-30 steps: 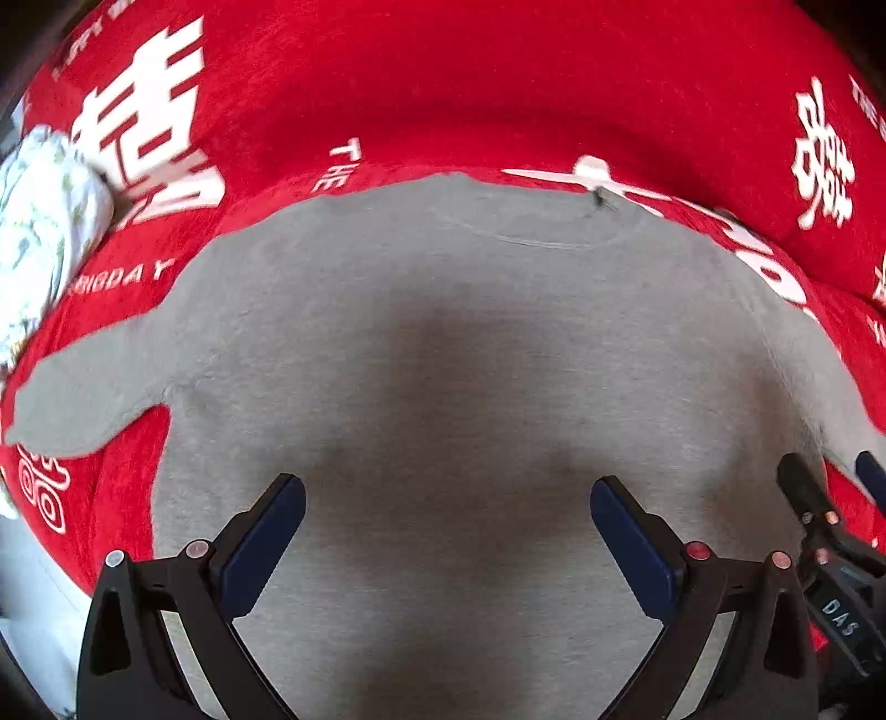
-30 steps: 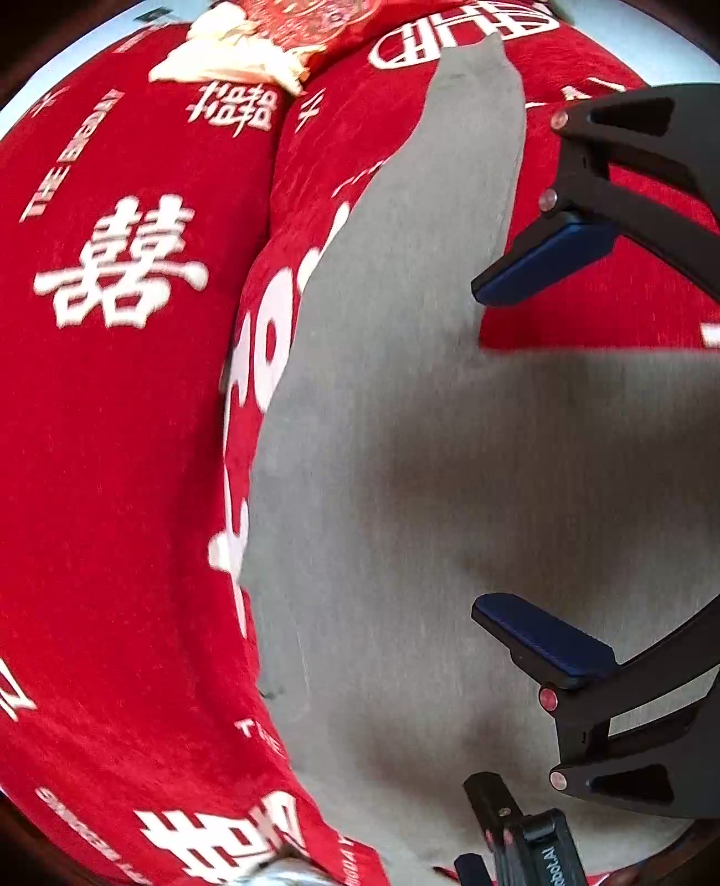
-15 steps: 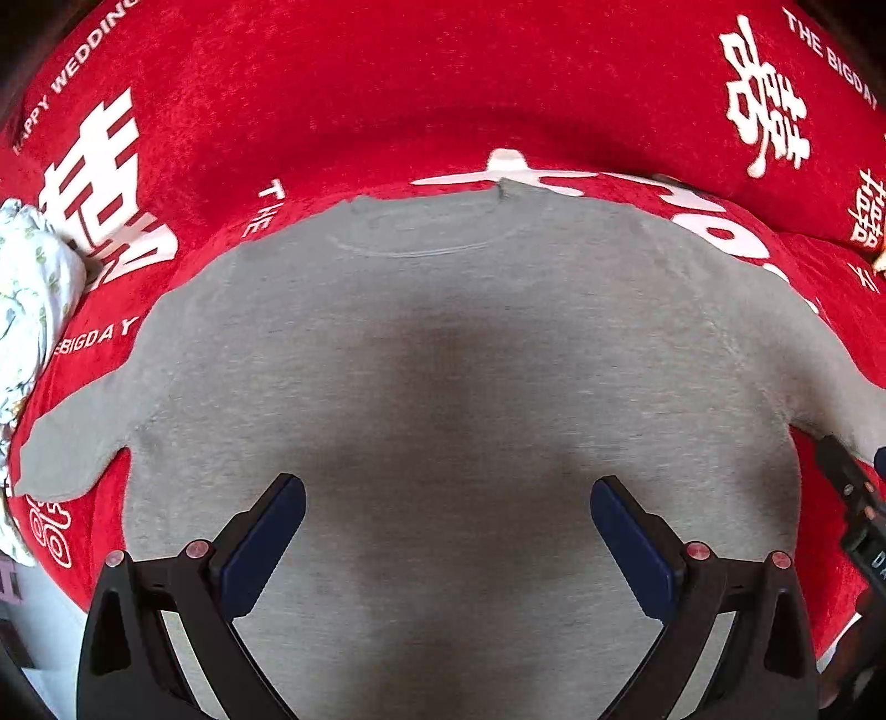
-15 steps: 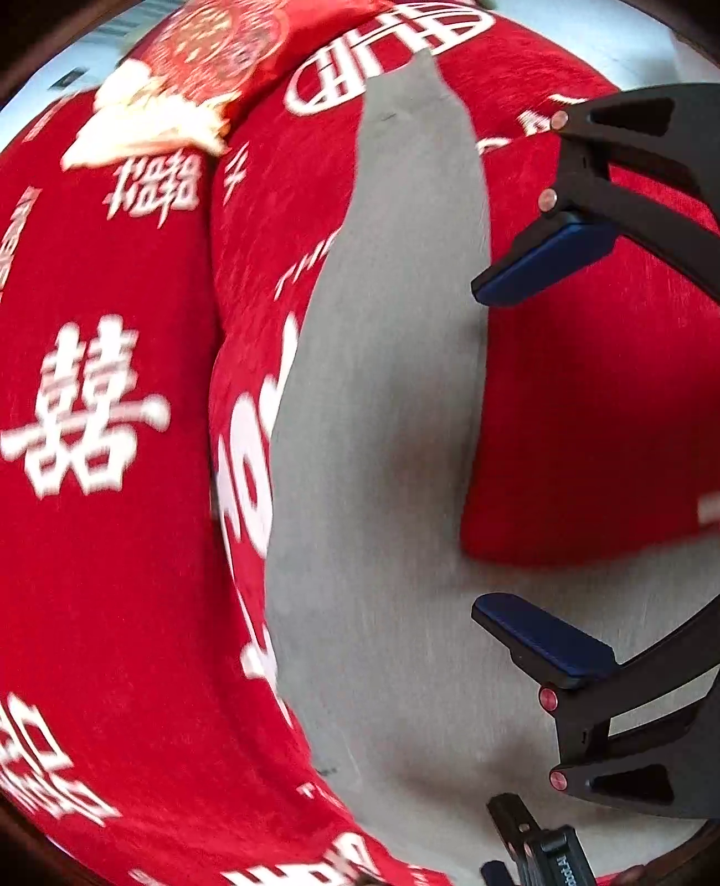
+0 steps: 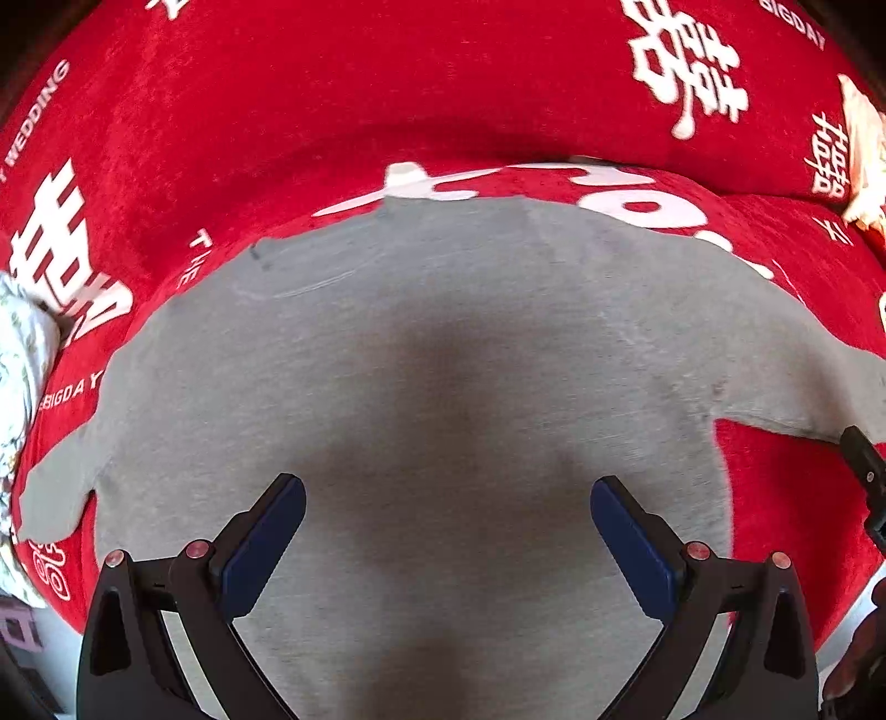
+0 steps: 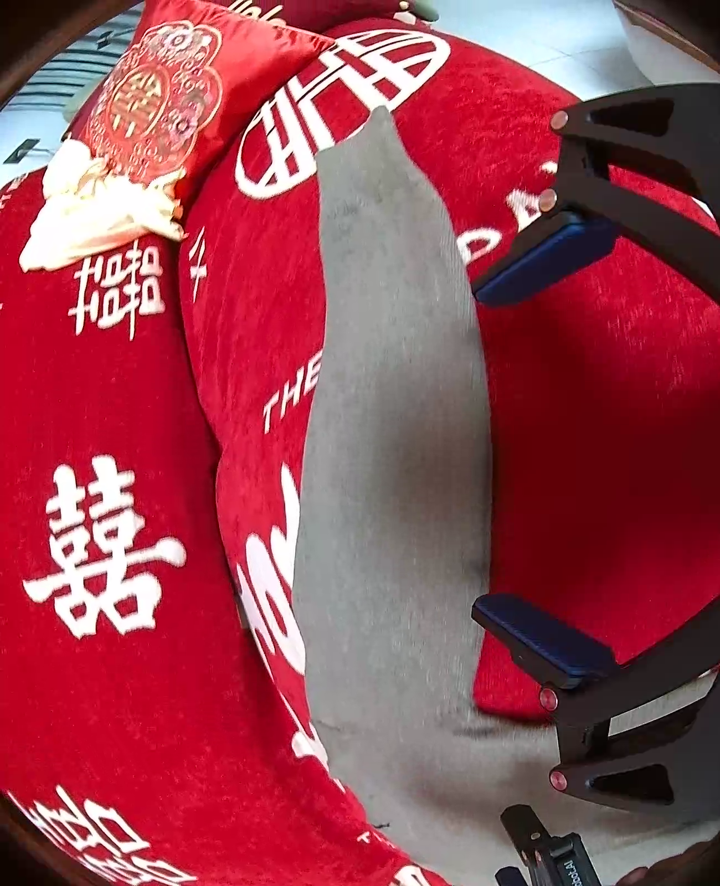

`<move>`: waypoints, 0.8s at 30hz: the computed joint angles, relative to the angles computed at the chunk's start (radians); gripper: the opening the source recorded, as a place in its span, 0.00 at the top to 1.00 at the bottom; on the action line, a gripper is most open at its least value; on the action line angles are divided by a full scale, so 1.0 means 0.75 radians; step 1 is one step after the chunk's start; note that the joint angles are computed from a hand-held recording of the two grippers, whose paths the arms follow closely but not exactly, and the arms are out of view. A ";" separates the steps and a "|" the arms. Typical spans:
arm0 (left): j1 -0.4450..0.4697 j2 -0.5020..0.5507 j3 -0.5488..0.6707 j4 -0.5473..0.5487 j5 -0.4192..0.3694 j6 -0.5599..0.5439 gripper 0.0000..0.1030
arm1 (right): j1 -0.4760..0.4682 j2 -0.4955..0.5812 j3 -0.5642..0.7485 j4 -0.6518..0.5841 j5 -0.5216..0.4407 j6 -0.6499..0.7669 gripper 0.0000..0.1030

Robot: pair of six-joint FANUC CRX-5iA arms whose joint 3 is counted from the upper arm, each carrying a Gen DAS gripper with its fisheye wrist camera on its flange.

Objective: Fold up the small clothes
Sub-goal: 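Move the right tool to the sweater sleeve and grasp its cuff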

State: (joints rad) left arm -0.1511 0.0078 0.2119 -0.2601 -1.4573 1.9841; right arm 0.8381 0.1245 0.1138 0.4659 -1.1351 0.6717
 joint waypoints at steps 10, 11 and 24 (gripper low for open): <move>-0.087 0.137 0.144 -0.022 -0.034 0.003 0.00 | -0.098 -0.071 -0.094 0.008 0.043 -0.028 0.00; -0.095 0.152 0.161 -0.025 -0.038 0.001 0.00 | -0.117 -0.080 -0.104 -0.001 0.050 -0.038 0.00; -0.111 0.239 0.248 -0.025 -0.033 0.013 0.00 | -0.430 -0.096 -0.127 -0.252 0.223 0.002 0.39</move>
